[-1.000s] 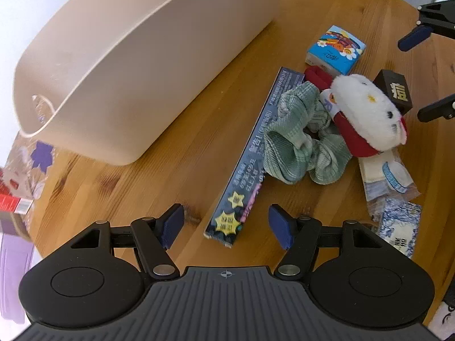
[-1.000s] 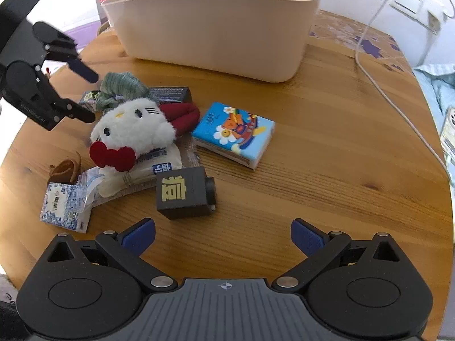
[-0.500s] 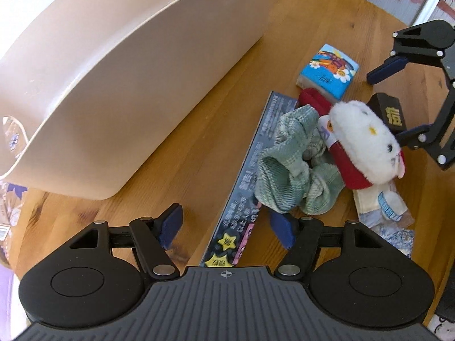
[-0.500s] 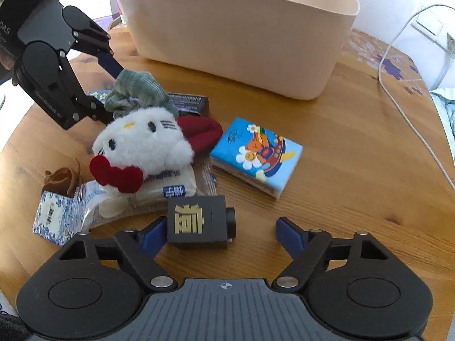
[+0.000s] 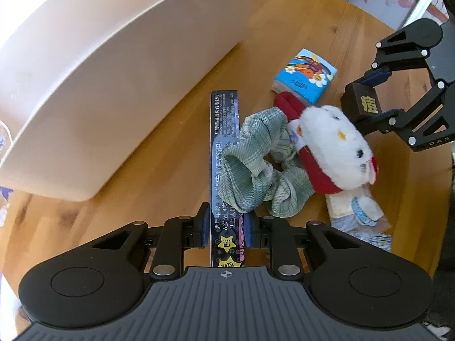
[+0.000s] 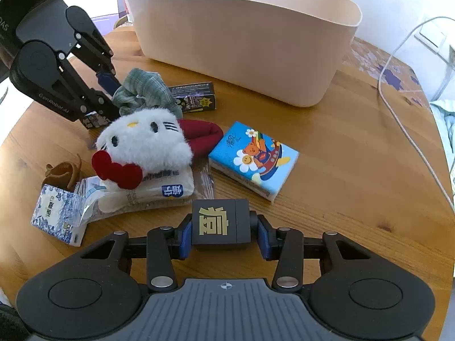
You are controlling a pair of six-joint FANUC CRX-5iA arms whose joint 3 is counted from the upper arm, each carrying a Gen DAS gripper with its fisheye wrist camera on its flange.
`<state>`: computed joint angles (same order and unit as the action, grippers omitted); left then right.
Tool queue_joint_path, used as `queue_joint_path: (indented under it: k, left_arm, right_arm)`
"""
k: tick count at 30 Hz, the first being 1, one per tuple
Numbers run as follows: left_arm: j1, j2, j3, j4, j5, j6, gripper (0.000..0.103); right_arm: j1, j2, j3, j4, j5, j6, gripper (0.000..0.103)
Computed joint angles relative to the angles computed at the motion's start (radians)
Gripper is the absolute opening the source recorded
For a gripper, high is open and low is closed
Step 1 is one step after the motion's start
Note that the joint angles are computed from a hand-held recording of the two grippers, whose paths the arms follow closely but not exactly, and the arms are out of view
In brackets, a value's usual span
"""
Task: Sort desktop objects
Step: 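Grip the dark striped box with the left tool while the right tool grips the black box, then lift both boxes and carry them over the cream basket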
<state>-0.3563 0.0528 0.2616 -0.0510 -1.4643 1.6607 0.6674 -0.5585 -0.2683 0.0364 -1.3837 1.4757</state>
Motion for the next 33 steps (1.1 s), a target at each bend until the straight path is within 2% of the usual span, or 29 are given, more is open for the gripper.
queue_joint_path:
  k: [7, 8, 10, 16, 17, 20, 26, 33]
  left_arm:
    - [-0.043, 0.003, 0.036, -0.046, -0.04, 0.099, 0.023]
    - [-0.06, 0.014, 0.057, -0.057, -0.047, 0.123, 0.023]
    - [-0.091, -0.028, 0.011, -0.08, -0.042, 0.17, 0.023]
    - [-0.148, -0.039, 0.058, -0.144, -0.09, 0.231, 0.023]
    - [-0.131, -0.045, 0.037, -0.146, -0.068, 0.221, 0.023]
    - [-0.156, -0.052, 0.046, -0.175, -0.078, 0.261, 0.023]
    - [-0.199, -0.063, 0.111, -0.232, -0.151, 0.287, 0.023]
    - [-0.248, -0.069, 0.188, -0.305, -0.212, 0.299, 0.023]
  right_arm:
    - [-0.008, -0.047, 0.002, -0.01, -0.018, -0.027, 0.041]
    - [-0.021, -0.054, 0.004, -0.014, -0.023, -0.018, 0.041]
    - [-0.066, -0.043, 0.015, -0.031, -0.014, 0.016, 0.041]
    - [-0.102, -0.05, 0.042, -0.044, -0.019, 0.031, 0.041]
    - [-0.106, -0.048, 0.047, -0.046, -0.016, 0.035, 0.041]
    - [-0.125, -0.043, 0.063, -0.058, -0.009, 0.051, 0.041]
    - [-0.14, -0.047, 0.092, -0.066, -0.012, 0.044, 0.041]
    - [-0.204, -0.031, 0.144, -0.089, 0.01, 0.086, 0.041]
